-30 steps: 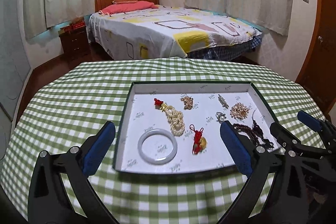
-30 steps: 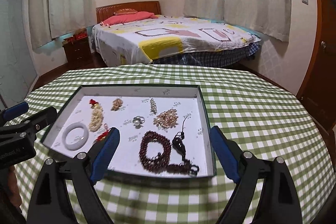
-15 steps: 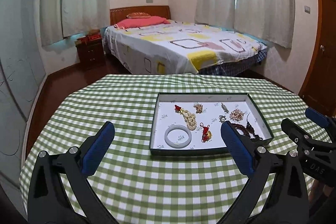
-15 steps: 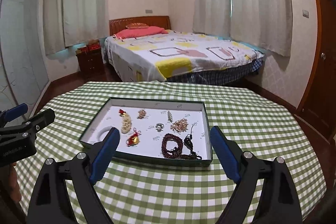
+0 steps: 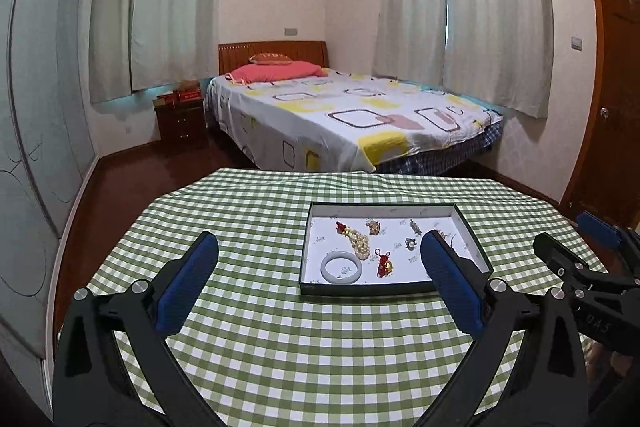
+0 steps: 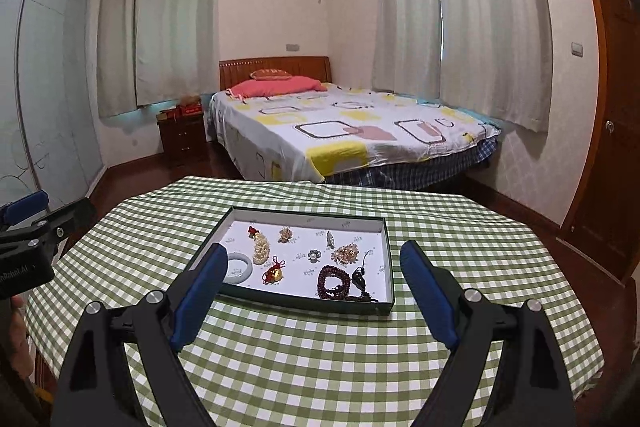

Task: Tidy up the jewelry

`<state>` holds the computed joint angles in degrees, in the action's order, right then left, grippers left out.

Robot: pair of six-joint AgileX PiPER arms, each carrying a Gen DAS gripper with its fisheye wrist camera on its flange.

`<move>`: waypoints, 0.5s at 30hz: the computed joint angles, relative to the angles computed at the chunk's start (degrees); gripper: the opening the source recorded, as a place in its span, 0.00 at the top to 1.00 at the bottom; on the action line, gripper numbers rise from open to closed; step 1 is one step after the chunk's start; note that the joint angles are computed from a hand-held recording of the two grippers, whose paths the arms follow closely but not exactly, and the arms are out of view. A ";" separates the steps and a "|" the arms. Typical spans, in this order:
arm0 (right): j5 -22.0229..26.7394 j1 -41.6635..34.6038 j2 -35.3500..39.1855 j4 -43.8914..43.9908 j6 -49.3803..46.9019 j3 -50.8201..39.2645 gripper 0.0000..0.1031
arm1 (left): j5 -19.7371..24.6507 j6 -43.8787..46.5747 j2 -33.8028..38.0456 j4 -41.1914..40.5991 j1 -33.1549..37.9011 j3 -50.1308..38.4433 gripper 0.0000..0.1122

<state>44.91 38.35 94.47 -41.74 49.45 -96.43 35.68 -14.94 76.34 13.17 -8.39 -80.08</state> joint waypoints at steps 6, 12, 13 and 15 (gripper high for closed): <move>0.53 1.52 -1.92 -2.19 1.64 1.76 0.17 | -0.33 0.00 -2.68 -0.21 0.35 2.14 0.12; 0.87 2.57 -2.89 -3.51 2.53 2.71 0.17 | -0.71 0.58 -3.88 -1.01 0.62 3.45 0.12; 1.04 2.73 -3.00 -3.61 2.58 2.68 0.17 | -0.63 0.94 -3.94 -1.38 0.86 3.42 0.12; 1.06 2.69 -2.95 -3.66 2.57 2.50 0.17 | -0.55 1.31 -3.82 -1.95 1.21 3.31 0.12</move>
